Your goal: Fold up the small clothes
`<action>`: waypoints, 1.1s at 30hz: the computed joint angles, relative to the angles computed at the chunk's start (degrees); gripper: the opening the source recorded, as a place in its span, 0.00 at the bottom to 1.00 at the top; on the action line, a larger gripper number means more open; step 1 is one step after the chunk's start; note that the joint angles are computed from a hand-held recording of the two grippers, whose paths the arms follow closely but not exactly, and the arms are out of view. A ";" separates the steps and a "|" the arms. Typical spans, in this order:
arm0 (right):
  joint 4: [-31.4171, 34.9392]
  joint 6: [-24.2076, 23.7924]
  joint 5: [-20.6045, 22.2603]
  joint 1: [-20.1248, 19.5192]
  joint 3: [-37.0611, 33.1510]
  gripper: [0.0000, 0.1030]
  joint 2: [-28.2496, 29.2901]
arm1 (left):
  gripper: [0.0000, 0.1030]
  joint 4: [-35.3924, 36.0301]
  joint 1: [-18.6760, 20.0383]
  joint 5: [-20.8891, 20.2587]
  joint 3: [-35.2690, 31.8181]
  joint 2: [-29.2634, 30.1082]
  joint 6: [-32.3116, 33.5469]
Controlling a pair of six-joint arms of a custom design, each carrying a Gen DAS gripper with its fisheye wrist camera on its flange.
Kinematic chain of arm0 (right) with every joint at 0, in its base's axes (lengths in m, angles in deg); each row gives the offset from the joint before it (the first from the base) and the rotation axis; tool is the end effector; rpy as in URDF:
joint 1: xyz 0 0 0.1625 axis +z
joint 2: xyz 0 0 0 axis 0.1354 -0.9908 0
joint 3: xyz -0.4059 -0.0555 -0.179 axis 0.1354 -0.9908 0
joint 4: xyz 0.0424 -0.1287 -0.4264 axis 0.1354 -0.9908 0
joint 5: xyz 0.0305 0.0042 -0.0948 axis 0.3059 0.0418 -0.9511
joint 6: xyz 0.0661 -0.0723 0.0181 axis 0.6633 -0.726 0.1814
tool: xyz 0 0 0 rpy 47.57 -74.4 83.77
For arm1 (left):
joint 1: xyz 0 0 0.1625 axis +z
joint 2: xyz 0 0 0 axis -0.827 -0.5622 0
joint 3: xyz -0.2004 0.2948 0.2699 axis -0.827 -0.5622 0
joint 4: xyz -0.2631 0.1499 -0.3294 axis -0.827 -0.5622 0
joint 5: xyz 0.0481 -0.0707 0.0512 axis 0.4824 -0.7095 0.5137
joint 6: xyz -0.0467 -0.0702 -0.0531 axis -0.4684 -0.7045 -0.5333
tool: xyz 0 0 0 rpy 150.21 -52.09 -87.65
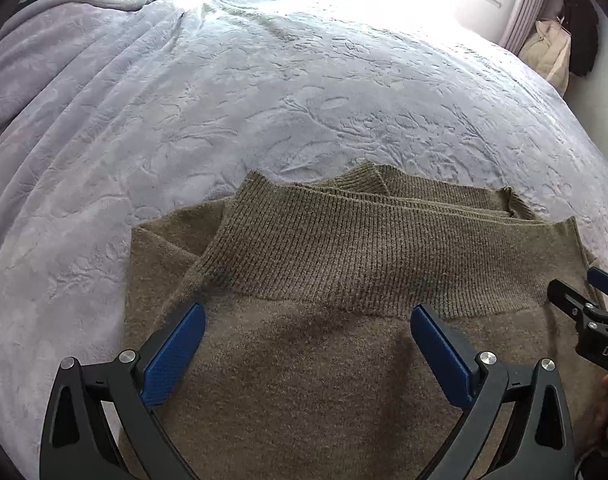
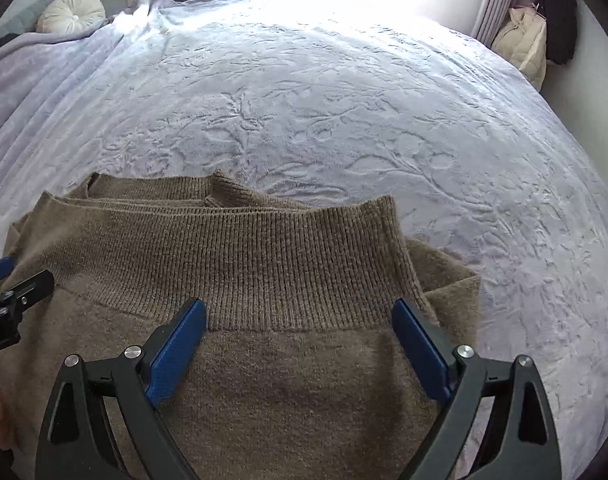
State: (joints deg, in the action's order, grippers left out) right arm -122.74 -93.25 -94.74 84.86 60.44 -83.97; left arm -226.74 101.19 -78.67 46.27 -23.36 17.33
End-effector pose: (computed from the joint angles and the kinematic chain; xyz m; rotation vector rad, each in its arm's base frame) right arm 0.0909 -0.4901 0.1528 0.3464 -2.2415 0.5645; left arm -0.1553 -0.4556 0.0662 0.1370 2.3473 -0.6355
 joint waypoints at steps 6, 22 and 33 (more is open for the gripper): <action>-6.27 -0.92 0.19 1.29 2.80 0.93 0.80 | 1.00 4.71 -5.11 1.73 3.60 -0.48 -6.10; -19.58 -2.69 3.49 -2.64 19.49 0.99 -3.03 | 1.00 11.91 -13.13 0.86 13.42 -7.47 -17.88; -33.52 -10.04 6.24 -5.58 29.32 0.99 -2.15 | 1.00 15.35 -21.00 -1.16 21.12 -12.96 -24.97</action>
